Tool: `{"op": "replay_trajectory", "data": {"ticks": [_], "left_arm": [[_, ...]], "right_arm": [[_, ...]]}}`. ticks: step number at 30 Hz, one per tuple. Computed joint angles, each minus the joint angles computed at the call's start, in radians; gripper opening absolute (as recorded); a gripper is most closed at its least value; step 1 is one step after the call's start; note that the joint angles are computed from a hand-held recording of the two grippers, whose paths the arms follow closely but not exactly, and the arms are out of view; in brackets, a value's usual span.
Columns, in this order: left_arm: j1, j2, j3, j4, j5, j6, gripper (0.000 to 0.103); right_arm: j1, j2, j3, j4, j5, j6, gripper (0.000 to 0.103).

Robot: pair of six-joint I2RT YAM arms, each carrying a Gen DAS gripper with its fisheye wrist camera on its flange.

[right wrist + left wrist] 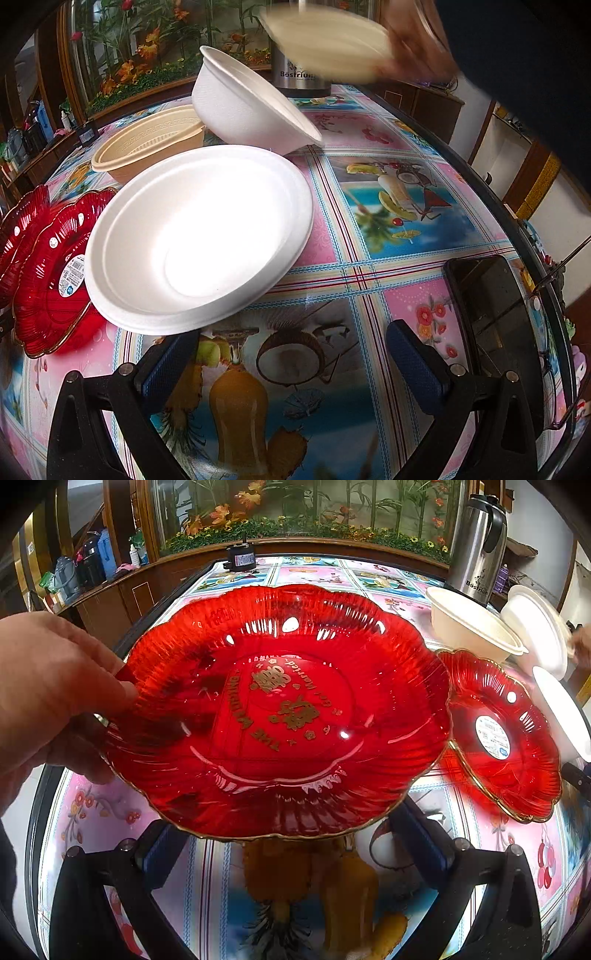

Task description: Organize plates and bowls

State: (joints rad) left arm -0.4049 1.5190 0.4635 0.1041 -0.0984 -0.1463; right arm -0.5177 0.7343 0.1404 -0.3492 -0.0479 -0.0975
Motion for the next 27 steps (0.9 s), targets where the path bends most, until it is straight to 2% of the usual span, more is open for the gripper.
{"op": "replay_trajectory", "data": {"ticks": [27], "left_arm": [[-0.001, -0.002, 0.001, -0.003, 0.0, -0.001, 0.103]], "right_arm": [[0.0, 0.012, 0.001, 0.01, 0.0, 0.001, 0.102]]}}
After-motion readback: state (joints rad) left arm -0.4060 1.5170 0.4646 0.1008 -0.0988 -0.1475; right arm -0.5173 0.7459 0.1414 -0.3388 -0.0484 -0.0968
